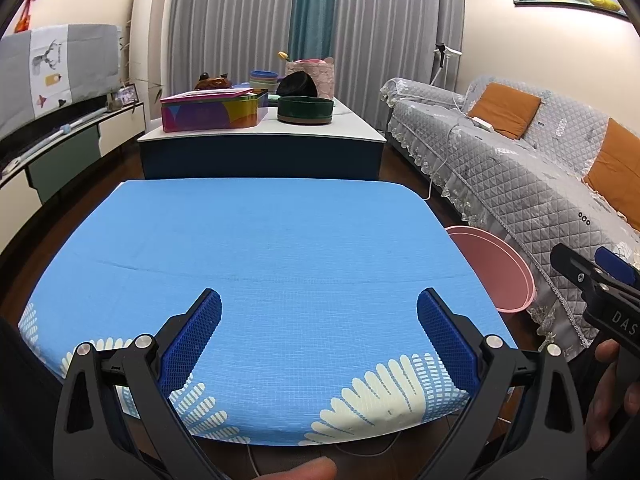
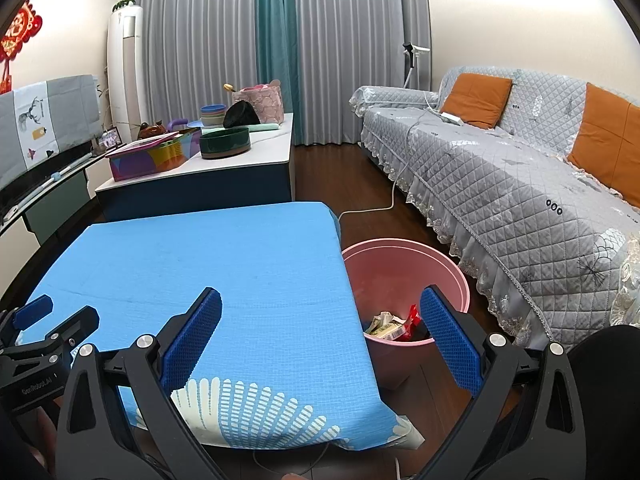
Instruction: Collect trash
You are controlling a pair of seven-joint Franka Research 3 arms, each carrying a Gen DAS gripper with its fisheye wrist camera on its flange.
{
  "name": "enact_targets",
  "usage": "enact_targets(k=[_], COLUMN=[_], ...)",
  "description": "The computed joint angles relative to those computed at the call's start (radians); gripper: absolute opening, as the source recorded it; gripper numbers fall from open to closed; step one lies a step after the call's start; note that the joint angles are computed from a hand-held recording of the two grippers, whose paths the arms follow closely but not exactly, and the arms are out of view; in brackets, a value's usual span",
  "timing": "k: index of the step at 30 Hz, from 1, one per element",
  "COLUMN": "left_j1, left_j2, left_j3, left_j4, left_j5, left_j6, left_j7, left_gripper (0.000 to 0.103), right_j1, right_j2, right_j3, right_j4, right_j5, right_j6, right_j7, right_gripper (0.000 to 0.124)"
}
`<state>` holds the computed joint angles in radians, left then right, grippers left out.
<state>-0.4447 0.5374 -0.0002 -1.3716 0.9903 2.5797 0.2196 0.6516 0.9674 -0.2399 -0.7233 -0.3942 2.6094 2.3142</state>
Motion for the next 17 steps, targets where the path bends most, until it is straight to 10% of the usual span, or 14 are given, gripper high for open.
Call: enact_targets(k=[17], left_j1=[0.001], left_j2=[0.006], left_j3=[0.000], left_j4=[0.006], left_j5=[-0.013], left_j6=[-0.004], left_j7=[0.012], left_gripper=[0.095], right_j1=[0.001], right_j2=[0.000], right_j3=[0.000], right_j4=[0.001], right_j5=[0.001], right_j6=[-0.002], right_j7=[-0.001], right_gripper=[0.098])
